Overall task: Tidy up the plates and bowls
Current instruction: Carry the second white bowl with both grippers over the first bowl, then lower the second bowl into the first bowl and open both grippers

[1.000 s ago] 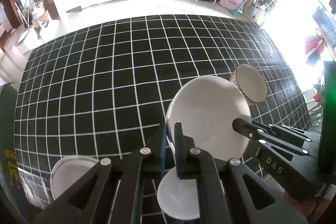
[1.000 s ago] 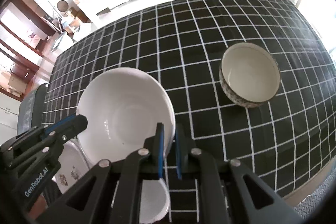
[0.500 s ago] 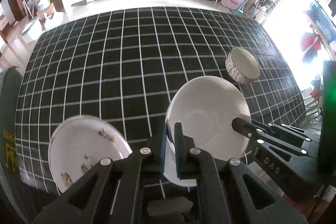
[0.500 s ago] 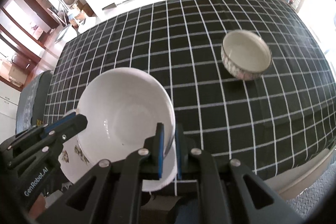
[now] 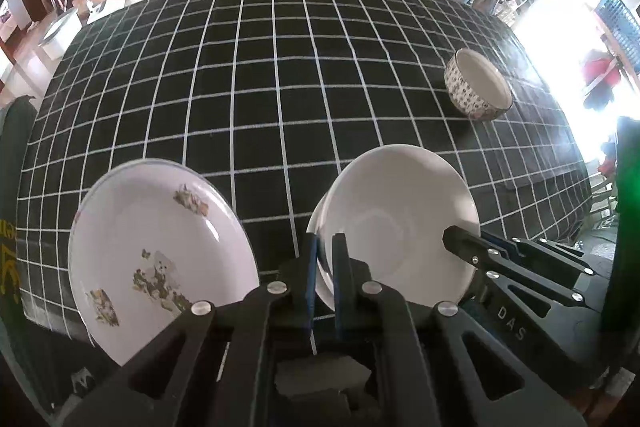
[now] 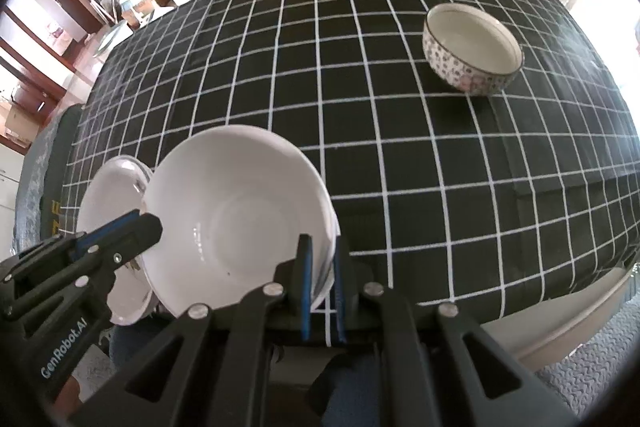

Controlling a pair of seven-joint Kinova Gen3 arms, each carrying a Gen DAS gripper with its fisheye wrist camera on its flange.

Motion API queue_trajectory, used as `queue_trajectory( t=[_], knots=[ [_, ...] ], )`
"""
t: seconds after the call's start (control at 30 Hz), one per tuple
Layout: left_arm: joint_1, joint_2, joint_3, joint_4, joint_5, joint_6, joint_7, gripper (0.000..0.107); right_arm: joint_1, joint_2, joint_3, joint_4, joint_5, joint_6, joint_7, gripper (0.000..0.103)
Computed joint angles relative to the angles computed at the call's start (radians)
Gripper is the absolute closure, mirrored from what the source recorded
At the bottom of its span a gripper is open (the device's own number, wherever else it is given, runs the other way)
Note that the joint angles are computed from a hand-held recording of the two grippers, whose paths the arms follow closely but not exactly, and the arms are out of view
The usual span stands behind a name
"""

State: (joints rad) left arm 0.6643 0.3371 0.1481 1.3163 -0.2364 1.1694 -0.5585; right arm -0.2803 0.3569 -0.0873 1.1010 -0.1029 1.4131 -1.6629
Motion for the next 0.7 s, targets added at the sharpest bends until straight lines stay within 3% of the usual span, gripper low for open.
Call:
queue_trajectory(
  t=[0.5, 0.7],
  knots=[
    [-0.002, 0.013, 0.000, 0.015, 0.018, 0.002, 0.003, 0.102, -0.003, 0.003, 0.001, 0.007, 0.006, -0.002, 0.001, 0.090],
    [-0.019, 0.014, 0.001, 0.038, 0.040, -0.022, -0.009, 0.102, -0.004, -0.026, 0.002, 0.059, 0.007, -0.062, -0.018, 0.090]
  ],
)
